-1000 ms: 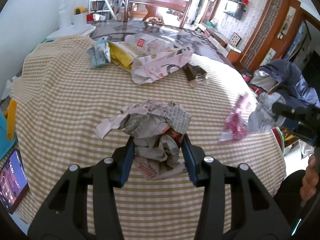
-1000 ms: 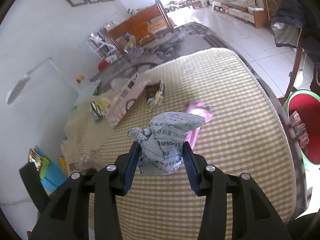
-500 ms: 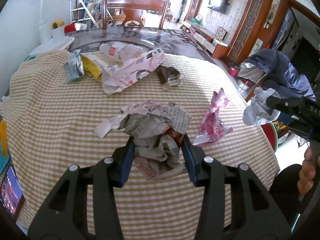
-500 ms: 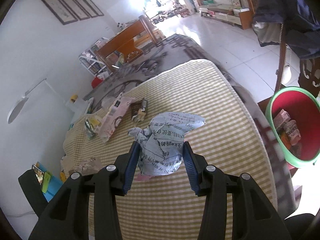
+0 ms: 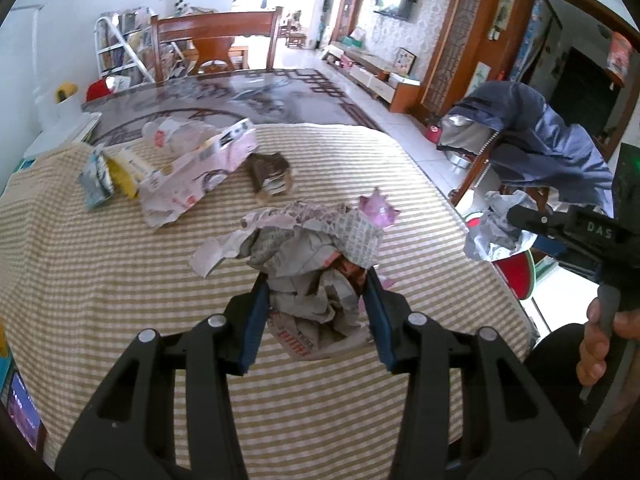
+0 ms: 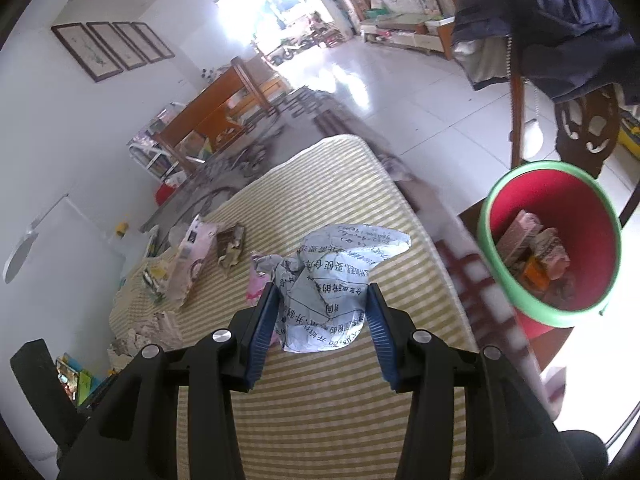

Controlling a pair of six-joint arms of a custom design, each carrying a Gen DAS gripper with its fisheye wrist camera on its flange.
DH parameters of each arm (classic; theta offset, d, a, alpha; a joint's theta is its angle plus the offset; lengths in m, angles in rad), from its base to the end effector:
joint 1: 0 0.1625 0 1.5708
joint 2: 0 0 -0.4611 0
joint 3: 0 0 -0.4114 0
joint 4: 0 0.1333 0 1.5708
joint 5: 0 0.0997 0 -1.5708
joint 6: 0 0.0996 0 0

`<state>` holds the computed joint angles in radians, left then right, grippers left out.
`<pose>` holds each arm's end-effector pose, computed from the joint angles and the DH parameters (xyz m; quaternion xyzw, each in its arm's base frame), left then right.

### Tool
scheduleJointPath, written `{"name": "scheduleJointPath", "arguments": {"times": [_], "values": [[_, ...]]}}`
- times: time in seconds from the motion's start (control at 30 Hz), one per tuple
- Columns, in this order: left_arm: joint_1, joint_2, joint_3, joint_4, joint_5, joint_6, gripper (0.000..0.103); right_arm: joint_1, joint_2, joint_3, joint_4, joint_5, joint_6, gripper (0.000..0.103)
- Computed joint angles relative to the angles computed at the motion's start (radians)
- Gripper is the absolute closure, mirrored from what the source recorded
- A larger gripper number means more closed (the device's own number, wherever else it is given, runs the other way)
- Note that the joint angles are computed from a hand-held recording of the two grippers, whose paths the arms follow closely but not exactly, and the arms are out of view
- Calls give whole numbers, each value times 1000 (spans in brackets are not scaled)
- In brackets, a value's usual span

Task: Collect trash
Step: 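Carry the newspaper and white paper over the red bin with both grippers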

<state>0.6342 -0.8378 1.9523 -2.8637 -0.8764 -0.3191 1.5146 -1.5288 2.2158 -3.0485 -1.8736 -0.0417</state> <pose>-0.3678 -0.5151 0.0782 0.2557 0.9015 -0.2669 0.2251 0.0767 -0.4802 0.3663 -0.0647 -0.9119 0.3735 0.1577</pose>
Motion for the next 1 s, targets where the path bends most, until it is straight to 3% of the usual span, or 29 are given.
{"name": "scheduleJointPath", "arguments": {"times": [1.0], "values": [[-40, 137, -141, 23, -132, 119, 59, -142, -153, 57, -29, 7, 41, 58]]}}
